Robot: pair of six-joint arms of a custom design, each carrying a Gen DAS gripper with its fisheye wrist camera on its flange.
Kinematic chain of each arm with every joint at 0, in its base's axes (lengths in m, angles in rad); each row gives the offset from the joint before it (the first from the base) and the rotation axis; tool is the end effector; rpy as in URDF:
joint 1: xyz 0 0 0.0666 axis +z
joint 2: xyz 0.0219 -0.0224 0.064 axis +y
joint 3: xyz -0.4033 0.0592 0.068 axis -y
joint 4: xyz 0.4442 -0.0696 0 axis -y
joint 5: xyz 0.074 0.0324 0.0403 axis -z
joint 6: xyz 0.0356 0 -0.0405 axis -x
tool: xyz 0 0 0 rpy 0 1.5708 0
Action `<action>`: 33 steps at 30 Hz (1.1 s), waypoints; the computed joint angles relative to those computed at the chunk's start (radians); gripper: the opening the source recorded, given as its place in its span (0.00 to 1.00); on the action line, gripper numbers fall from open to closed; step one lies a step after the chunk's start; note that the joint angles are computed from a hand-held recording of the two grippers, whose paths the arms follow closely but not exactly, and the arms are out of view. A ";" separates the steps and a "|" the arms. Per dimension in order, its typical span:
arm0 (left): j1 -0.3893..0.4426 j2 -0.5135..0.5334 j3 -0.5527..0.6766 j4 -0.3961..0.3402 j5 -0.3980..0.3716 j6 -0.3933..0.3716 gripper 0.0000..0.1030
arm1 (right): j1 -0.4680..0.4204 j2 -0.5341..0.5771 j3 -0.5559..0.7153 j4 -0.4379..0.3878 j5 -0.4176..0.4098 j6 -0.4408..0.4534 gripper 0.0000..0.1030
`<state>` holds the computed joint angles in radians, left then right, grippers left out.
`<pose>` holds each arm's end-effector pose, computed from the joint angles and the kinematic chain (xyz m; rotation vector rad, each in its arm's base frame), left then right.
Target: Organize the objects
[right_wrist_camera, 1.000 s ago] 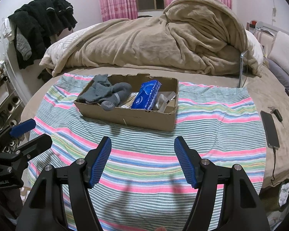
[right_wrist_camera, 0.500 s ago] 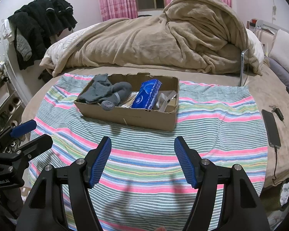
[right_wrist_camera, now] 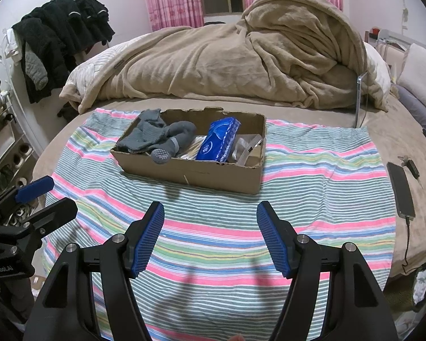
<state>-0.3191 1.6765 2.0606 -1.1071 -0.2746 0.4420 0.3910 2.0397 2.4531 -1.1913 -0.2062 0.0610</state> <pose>0.5963 -0.1873 0.6191 -0.2792 2.2454 -0.0888 0.6898 0.2918 0.5616 -0.6289 2.2786 0.4034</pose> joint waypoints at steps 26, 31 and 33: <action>0.000 0.011 0.018 -0.009 0.002 0.000 0.89 | -0.002 0.006 0.013 -0.008 -0.002 -0.002 0.69; 0.000 0.012 0.019 -0.011 0.004 0.000 0.89 | -0.002 0.006 0.011 -0.007 -0.002 -0.001 0.69; 0.000 0.013 0.019 -0.011 0.004 0.001 0.89 | -0.001 0.009 0.015 -0.009 -0.002 -0.001 0.69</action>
